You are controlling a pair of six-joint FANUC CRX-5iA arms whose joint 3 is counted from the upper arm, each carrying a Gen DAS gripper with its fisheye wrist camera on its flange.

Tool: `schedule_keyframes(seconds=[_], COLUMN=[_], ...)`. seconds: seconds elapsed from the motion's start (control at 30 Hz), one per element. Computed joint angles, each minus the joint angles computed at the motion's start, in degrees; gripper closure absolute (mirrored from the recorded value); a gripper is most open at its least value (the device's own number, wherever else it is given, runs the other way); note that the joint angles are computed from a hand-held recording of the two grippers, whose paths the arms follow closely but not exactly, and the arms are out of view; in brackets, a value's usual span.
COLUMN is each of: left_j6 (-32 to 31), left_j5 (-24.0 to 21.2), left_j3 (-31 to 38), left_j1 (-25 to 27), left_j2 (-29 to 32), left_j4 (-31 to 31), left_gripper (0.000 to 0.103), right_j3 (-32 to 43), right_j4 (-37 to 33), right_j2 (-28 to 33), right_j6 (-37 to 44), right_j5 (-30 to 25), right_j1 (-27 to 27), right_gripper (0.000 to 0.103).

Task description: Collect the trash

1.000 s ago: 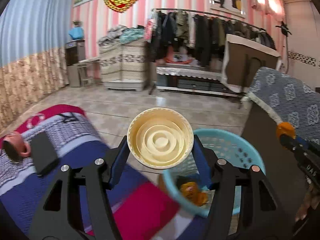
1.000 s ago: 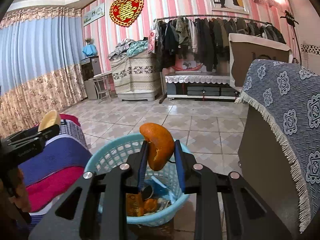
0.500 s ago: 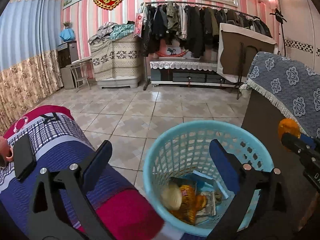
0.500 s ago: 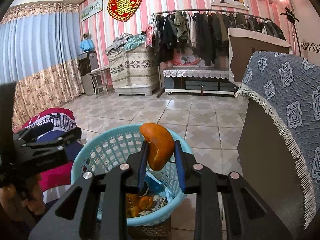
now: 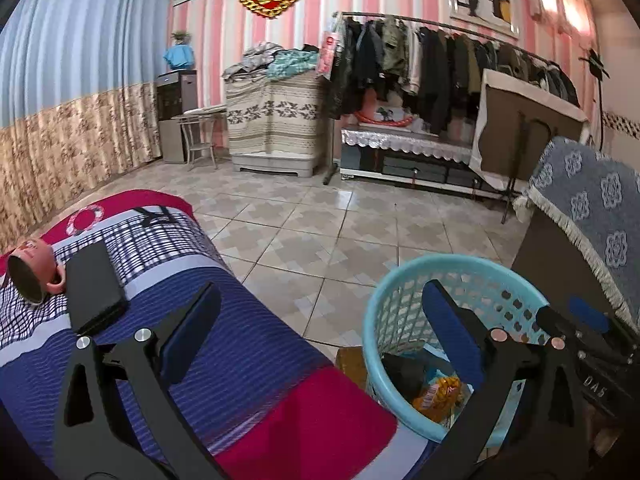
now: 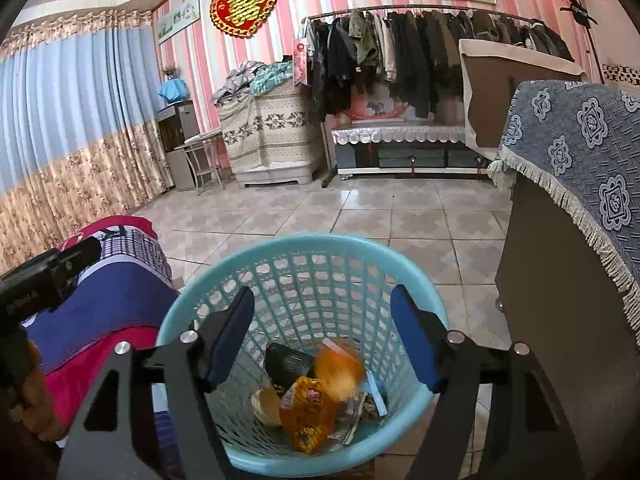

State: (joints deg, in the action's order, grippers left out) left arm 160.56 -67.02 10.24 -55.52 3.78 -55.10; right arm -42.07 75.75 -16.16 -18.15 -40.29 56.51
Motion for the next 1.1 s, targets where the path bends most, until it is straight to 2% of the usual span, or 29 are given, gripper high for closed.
schedule_keyframes(seconds=[0.17, 0.3, 0.43, 0.63, 0.83, 0.97, 1.1], left_j6=[2.9, 7.0, 9.9, 10.4, 14.4, 16.8, 18.2], left_j5=[-3.2, -9.0, -18.7, -33.4, -44.7, -49.8, -51.2], left_j3=[-0.8, -1.8, -2.0, -3.3, -4.2, -4.5, -4.7], left_j1=[-1.4, -4.4, -9.7, -18.5, -26.3, -30.2, -32.0], left_j2=[-2.1, -4.2, -5.9, -8.3, -10.5, -11.2, -11.8], left_j4=[-1.8, -4.3, -8.6, -13.0, -15.1, -15.5, -14.3], left_gripper=[0.006, 0.006, 0.006, 0.006, 0.006, 0.006, 0.006], right_j3=[0.3, 0.4, 0.7, 2.0, 2.8, 3.3, 3.2], right_j4=[-1.0, -1.1, 0.8, 2.7, 4.6, 5.1, 5.0], right_j2=[-0.7, -2.2, -3.3, -3.6, -4.0, -4.2, -4.3], right_j6=[0.7, 0.6, 0.7, 1.1, -0.1, 0.4, 0.2], right_j5=[-3.4, -5.1, -6.8, -8.0, -8.1, -7.5, -8.3], right_j1=[2.5, 4.7, 8.0, 12.8, 17.2, 20.8, 24.4], right_gripper=[0.023, 0.017, 0.013, 0.009, 0.008, 0.008, 0.008])
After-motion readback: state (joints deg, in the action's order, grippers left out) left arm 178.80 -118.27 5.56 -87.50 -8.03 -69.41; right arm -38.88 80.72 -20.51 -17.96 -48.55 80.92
